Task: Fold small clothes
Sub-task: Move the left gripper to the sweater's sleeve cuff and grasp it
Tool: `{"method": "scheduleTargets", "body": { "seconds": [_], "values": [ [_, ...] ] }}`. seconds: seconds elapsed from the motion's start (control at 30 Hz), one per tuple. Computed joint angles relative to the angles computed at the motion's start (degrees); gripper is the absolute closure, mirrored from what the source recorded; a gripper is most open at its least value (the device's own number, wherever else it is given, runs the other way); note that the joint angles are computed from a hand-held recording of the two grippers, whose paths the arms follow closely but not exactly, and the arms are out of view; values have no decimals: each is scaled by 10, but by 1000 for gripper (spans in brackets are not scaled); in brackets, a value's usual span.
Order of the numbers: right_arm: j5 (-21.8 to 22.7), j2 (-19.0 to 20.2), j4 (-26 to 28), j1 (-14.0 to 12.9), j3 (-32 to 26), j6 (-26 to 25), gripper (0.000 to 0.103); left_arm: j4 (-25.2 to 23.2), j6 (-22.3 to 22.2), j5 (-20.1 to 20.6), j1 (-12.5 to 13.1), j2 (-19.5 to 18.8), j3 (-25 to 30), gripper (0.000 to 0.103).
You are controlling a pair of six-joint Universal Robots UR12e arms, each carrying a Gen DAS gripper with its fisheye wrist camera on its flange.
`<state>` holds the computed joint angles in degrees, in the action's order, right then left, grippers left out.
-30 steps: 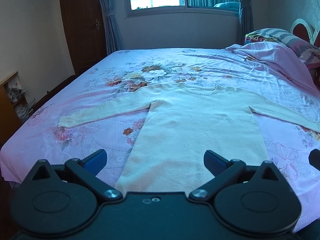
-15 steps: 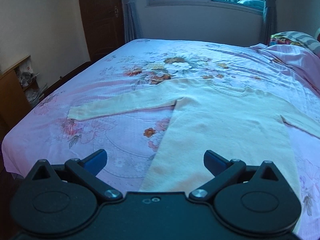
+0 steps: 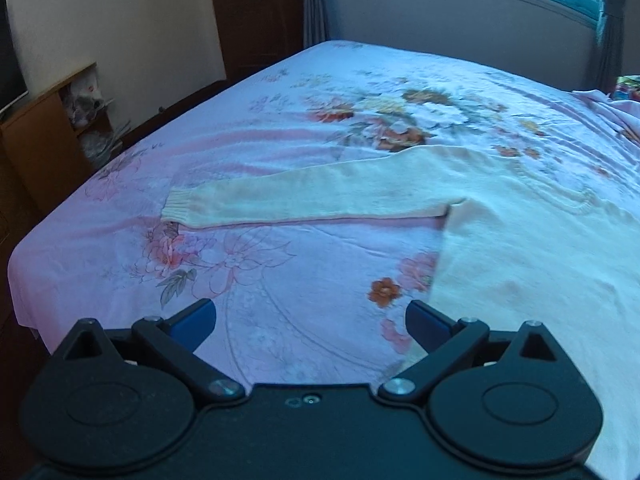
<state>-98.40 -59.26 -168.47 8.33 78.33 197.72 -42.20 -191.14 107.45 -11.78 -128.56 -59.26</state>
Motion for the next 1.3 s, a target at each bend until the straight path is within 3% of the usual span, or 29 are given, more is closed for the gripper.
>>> {"method": "scheduleTargets", "body": {
  "seconds": [0.2, 0.3, 0.57, 0.87, 1.0, 1.17, 1.3],
  "values": [
    [4, 50, 41, -3, -68, 3, 0, -25, 1, 6, 8, -38, 55, 3],
    [6, 73, 57, -4, -100, -1, 0, -54, -12, -2, 14, -61, 92, 9],
    [14, 133, 104, -6, -183, -13, 0, -126, -53, -13, 29, -117, 185, 10],
    [24, 169, 135, -5, -233, -25, 0, -232, -173, -40, 62, -178, 292, 31],
    [24, 178, 145, -5, -243, -19, 0, -264, -222, -68, 77, -196, 318, 48],
    [22, 186, 152, -4, -254, -24, 0, -215, -265, -100, 92, -195, 299, 48],
    [22, 190, 157, -4, -259, -25, 0, -164, -338, -147, 109, -192, 280, 47]
  ]
}}
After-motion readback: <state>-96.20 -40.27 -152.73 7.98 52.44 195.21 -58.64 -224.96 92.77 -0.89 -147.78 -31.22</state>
